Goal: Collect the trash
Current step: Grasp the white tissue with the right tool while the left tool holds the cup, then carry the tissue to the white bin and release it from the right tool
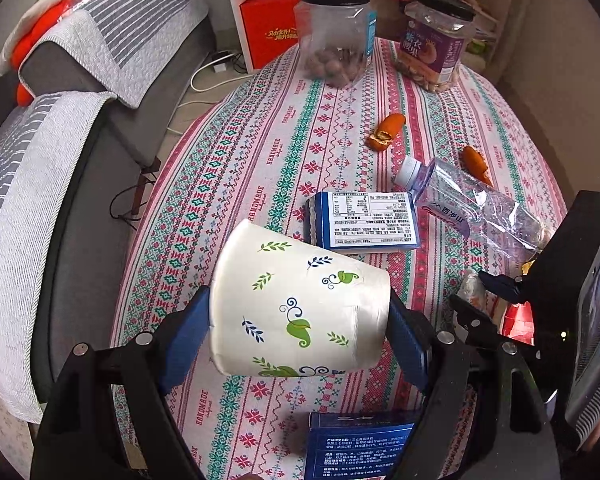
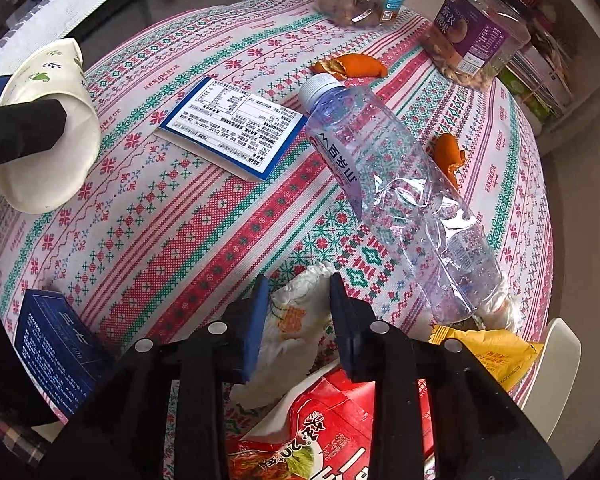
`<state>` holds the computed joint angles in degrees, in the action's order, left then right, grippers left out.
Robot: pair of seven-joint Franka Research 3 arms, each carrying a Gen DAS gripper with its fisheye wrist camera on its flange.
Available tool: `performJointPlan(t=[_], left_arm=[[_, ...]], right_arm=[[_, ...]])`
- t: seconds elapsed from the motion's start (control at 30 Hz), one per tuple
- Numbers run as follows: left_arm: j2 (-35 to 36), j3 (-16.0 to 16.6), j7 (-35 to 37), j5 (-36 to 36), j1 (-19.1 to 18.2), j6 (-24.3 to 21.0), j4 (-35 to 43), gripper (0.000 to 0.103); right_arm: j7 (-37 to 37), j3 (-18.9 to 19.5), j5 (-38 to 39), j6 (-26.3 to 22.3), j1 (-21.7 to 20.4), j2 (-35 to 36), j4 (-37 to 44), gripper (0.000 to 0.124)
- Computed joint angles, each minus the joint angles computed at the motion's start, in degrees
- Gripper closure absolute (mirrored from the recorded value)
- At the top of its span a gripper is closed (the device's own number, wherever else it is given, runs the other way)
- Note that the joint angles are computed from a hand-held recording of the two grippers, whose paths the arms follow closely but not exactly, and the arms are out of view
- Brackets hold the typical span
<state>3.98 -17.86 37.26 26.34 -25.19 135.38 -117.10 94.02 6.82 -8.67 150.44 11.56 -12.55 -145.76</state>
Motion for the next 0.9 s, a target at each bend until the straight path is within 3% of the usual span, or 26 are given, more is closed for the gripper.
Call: performJointPlan(t=[0.07, 0.3, 0.67, 0.9], left_arm=[[-0.3, 0.0, -0.2, 0.1, 0.0, 0.4, -0.2, 0.023], [-1.9, 0.2, -2.1, 0.9, 0.5, 2.2, -1.4, 0.023], [-3.7, -0.2, -11.7, 9.0, 0.9, 6.3, -2.4, 0.023], [-2.2, -0.7, -18.7, 16.8, -0.2, 6.9, -0.2, 0.023]], right_arm=[[-4.4, -2.1, 6.3, 0.8, 1.6, 0.1, 0.4, 0.095], [-10.4, -3.1, 15.1, 7.1, 2.5, -5.0, -1.5, 0.095], [-8.4, 0.8, 14.2, 22.3, -2.9, -9.2, -5.6, 0.095], [-7.6, 2.7, 13.6, 27.3, -7.0, -12.2, -8.0, 0.095]])
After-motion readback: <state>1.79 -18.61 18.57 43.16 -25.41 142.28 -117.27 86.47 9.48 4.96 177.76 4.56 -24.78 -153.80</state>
